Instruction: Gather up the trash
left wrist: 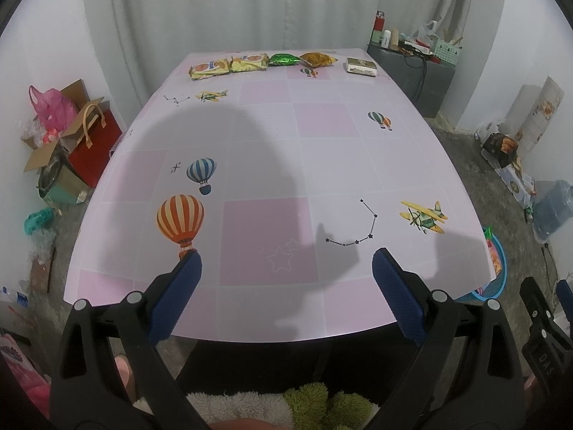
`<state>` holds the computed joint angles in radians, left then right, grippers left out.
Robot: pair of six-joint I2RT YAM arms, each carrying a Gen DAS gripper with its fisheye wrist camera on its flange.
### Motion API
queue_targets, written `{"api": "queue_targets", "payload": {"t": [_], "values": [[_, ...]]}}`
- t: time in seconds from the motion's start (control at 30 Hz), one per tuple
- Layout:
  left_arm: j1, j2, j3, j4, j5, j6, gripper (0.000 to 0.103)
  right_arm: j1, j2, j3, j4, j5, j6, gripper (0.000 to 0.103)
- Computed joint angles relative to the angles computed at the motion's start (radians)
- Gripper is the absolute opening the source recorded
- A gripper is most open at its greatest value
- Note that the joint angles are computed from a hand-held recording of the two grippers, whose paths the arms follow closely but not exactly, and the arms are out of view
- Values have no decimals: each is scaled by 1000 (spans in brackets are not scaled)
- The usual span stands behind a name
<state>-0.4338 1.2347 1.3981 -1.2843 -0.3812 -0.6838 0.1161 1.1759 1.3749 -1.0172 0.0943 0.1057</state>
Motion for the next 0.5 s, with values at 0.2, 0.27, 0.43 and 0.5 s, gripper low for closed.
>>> {"api": "queue_targets", "payload": {"t": [0.2,0.27,0.43,0.5], "values": [[-4,-7,-2,0,-10,-6,92,-1,0,-1,3,-1,0,96],[-13,-10,-6,-4,-14,-21,92,-1,-1,-1,3,-1,-3,96],[-27,-12,1,-20,-18,-53,92,5,-3,-4,6,1,4,96],[-34,-11,5,-25,-25,-63,92,7,-1,-1,6,2,5,96]]}}
